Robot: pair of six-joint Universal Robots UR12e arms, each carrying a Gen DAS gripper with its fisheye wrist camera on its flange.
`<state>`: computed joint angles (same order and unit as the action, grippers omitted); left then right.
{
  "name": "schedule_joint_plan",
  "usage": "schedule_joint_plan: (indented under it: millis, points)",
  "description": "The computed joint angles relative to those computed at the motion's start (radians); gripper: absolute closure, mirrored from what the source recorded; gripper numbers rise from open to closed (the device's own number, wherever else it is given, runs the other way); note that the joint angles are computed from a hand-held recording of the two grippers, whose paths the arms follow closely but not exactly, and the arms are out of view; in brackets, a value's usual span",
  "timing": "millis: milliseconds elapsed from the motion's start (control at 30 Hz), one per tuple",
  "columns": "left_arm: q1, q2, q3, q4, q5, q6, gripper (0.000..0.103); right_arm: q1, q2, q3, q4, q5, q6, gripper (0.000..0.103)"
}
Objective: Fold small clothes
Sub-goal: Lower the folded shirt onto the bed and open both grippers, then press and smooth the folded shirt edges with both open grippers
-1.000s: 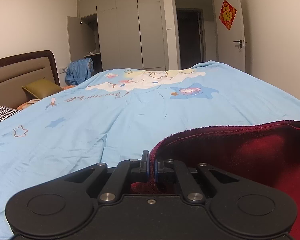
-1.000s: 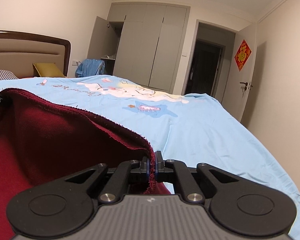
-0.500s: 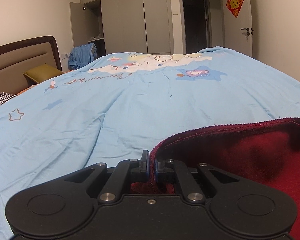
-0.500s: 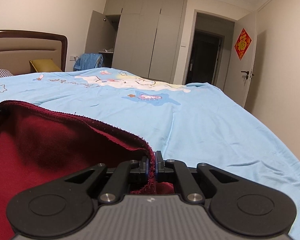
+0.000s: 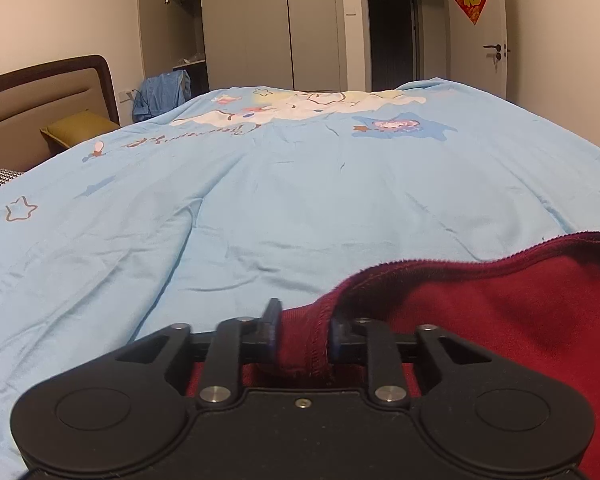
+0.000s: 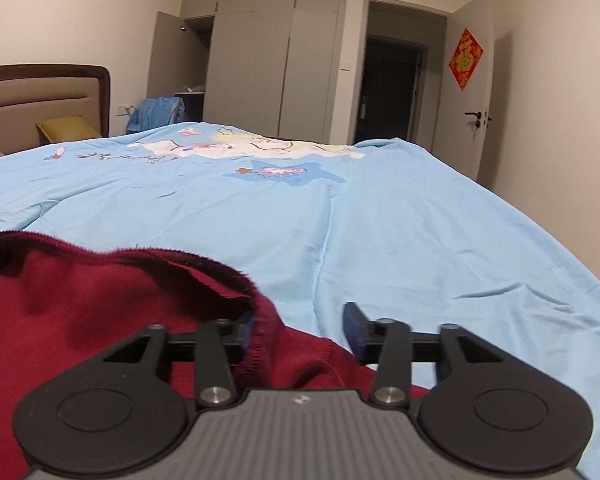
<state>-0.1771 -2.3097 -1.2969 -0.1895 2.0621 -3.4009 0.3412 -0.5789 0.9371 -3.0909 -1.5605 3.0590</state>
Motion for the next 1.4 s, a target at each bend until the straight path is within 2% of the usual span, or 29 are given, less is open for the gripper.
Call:
schedule_joint_plan:
  millis: [67, 133, 200, 267, 333, 400, 567, 633, 700, 867, 1033, 1133, 1267, 1400]
  points:
    - [-0.001, 0.002, -0.005, 0.014, 0.004, -0.001, 0.035, -0.001, -0.001, 0.004, -0.002, 0.000, 0.008, 0.040]
    - [-0.003, 0.004, -0.011, 0.039, 0.013, -0.001, 0.017, -0.002, -0.002, 0.008, -0.005, 0.007, 0.014, 0.015]
    - [-0.003, 0.010, -0.022, 0.066, 0.008, 0.003, 0.009, -0.005, -0.006, 0.015, -0.016, 0.025, 0.021, 0.005]
    - [-0.006, 0.016, -0.027, 0.077, 0.020, 0.003, 0.002, -0.009, -0.012, 0.021, -0.023, 0.047, 0.028, 0.000]
    - [-0.012, 0.020, -0.037, 0.106, 0.037, 0.015, 0.001, -0.013, -0.020, 0.031, -0.031, 0.068, 0.031, 0.000]
    - [-0.019, 0.021, -0.052, 0.172, 0.052, 0.048, 0.001, -0.014, -0.035, 0.056, -0.044, 0.084, 0.012, 0.000]
    - [-0.033, 0.020, -0.084, 0.318, 0.036, 0.135, 0.001, -0.010, -0.074, 0.137, -0.126, 0.095, -0.093, 0.000]
    - [-0.031, 0.030, -0.103, 0.335, -0.023, 0.162, 0.001, -0.012, -0.092, 0.174, -0.170, 0.131, -0.129, 0.000]
    - [-0.023, 0.045, -0.121, 0.308, -0.111, 0.170, 0.001, -0.020, -0.112, 0.208, -0.172, 0.210, -0.165, 0.000]
    - [-0.003, 0.055, -0.123, 0.229, -0.251, 0.165, 0.001, -0.042, -0.141, 0.238, -0.069, 0.382, -0.166, 0.000]
    - [0.018, 0.043, -0.089, 0.115, -0.278, 0.050, 0.001, -0.046, -0.126, 0.197, 0.061, 0.409, -0.160, 0.000]
    - [0.032, 0.035, -0.078, 0.088, -0.275, -0.032, 0.001, -0.049, -0.104, 0.160, 0.074, 0.398, -0.118, 0.000]
    - [0.045, 0.026, -0.083, 0.127, -0.269, -0.111, 0.001, -0.053, -0.067, 0.097, 0.070, 0.344, -0.032, 0.000]
    - [0.066, 0.021, -0.108, 0.195, -0.319, -0.199, 0.001, -0.056, -0.039, 0.061, 0.045, 0.243, 0.124, 0.000]
